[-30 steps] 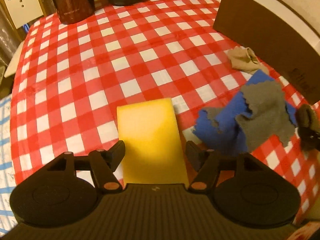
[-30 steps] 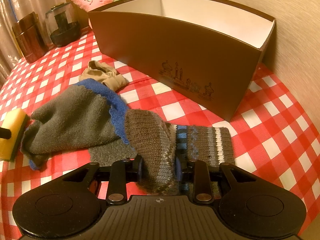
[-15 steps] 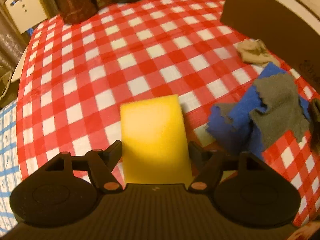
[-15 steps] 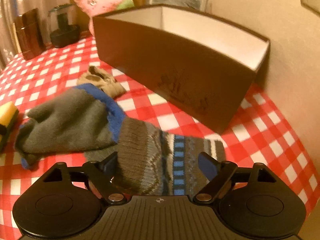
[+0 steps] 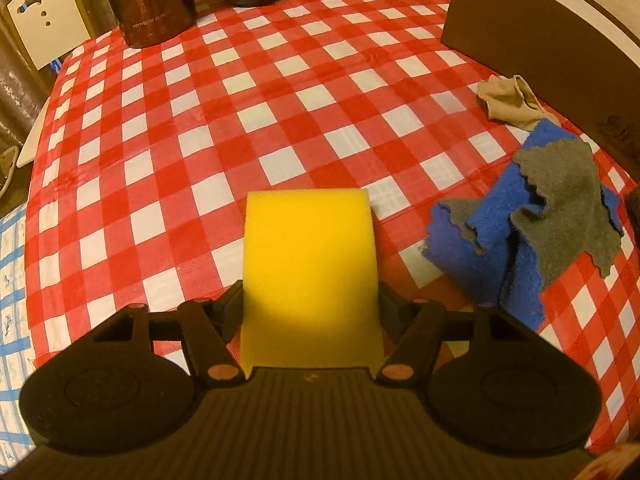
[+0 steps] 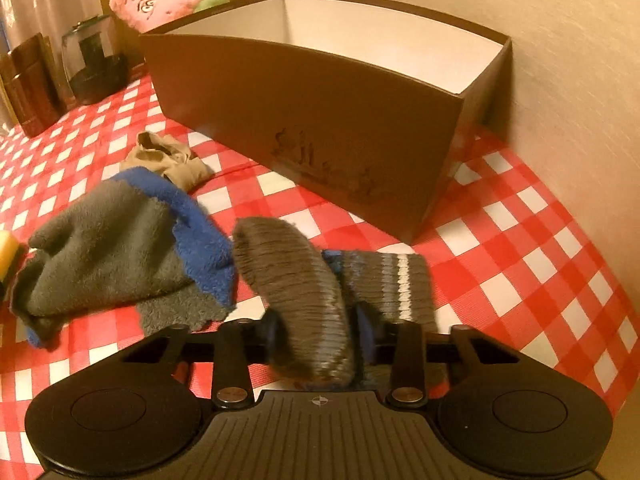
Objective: Organize soft objects
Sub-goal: 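Carry the sponge and sock toward the brown box with both tools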
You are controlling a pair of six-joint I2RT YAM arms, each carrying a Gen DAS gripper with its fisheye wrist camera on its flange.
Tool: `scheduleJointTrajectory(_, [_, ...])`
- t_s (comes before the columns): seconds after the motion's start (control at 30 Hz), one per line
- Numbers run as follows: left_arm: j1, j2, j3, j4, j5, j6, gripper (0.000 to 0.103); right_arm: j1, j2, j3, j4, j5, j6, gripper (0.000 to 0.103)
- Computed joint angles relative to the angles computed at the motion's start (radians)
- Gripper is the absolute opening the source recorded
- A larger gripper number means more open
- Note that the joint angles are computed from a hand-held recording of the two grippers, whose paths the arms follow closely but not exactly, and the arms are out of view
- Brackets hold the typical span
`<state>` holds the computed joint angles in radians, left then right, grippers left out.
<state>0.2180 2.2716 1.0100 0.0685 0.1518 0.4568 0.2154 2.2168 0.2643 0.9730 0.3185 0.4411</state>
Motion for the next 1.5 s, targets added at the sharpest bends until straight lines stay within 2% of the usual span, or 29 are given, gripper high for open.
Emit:
scheduleJointTrajectory(0.27, [-0.008,-0.019,-0.026,0.015,-0.010,0.014,0.063,0.011,-0.026,-0.005,-0.021,-0.003,-0.028,0.027])
scheduleJointTrajectory(0.83, [-0.002,-0.124,-0.096,0.016,0.017,0.006,0.062,0.017,-0.160,-0.085,-0.034,-0.017,-0.025,0.025])
scheduleJointTrajectory(1.27, [-0.015,-0.314,-0.171,-0.007,0.085,0.010,0.062,0.047,-0.551,-0.194,-0.213,-0.041,0.012,0.024])
scheduleJointTrajectory(1.5, [-0.062,-0.381,-0.164,-0.042,0.118,0.009,0.063,0.067,-0.787,-0.208,-0.378,-0.049,0.028,0.024])
